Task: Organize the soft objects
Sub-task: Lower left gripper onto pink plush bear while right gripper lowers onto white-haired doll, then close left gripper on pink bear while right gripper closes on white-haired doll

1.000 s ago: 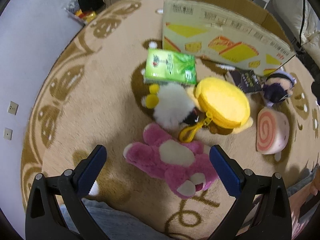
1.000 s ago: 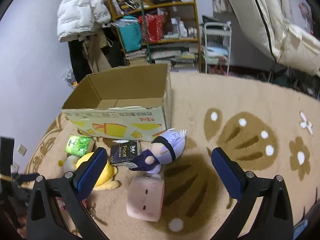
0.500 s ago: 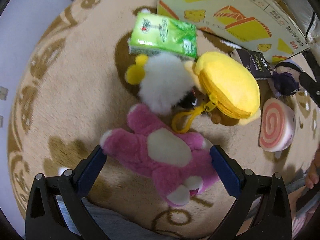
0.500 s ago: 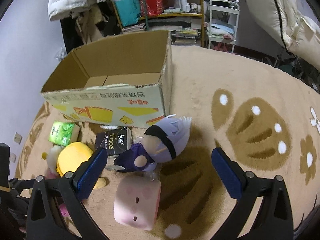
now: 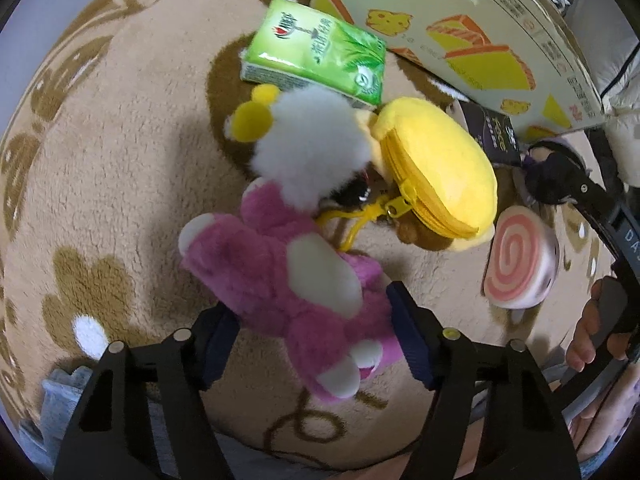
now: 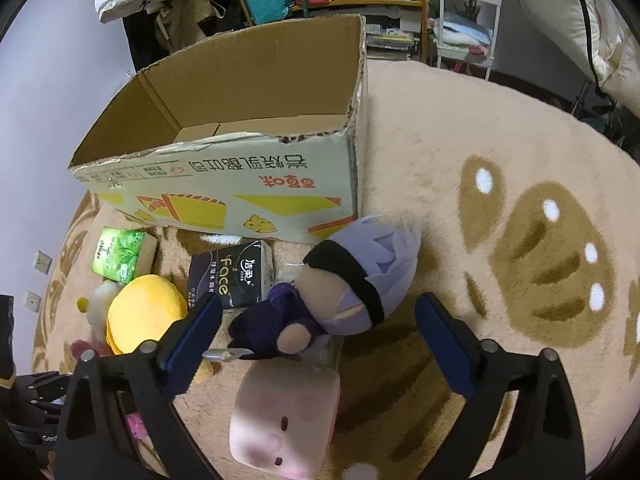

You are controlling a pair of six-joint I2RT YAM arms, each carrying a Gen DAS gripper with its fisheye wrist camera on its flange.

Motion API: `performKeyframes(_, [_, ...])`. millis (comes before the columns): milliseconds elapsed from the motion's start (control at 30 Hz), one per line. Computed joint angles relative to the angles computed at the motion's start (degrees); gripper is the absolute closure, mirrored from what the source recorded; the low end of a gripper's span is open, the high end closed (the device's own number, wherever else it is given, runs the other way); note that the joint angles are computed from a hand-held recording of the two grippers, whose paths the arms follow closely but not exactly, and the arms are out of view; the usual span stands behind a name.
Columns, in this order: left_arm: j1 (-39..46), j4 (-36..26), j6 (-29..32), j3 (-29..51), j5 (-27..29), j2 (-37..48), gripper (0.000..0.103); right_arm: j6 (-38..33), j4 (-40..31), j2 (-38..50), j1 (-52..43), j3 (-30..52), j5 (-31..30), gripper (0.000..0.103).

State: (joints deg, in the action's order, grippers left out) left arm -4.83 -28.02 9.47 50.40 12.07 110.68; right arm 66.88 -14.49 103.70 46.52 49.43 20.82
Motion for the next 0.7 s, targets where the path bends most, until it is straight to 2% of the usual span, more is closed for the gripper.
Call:
performKeyframes(167, [1.4,-1.4,0.9,-0.5,-0.2,-3.0,0.036,-0.6,-1.3,1.4,0.0,1.6,1.0,0.016])
performKeyframes(200, [1.2,-1.4,0.9,-0.8,-0.4,-3.4,0.036,-0.4,-1.3,1.6,-0.3,1.6,0.8,0.021])
performKeyframes(400, [-1.8,2.9,-1.9,-5.1,-1.9,-6.0,0.037,1.8,1.2,-0.4,-2.1,-1.9,-1.1,0.033])
performKeyframes(600, [-1.8,3.2,-2.4,-5.3,-2.0,-6.8,0.038,2.5,2.8,-2.0,-2.1,-4.2,-1.9,0.04])
performKeyframes(700, [-0.9,3.8,-1.7,-5.4,-4.5,-8.9,0.038,3.0,3.6,-2.6,-1.9,-5.0,-1.9,0.041])
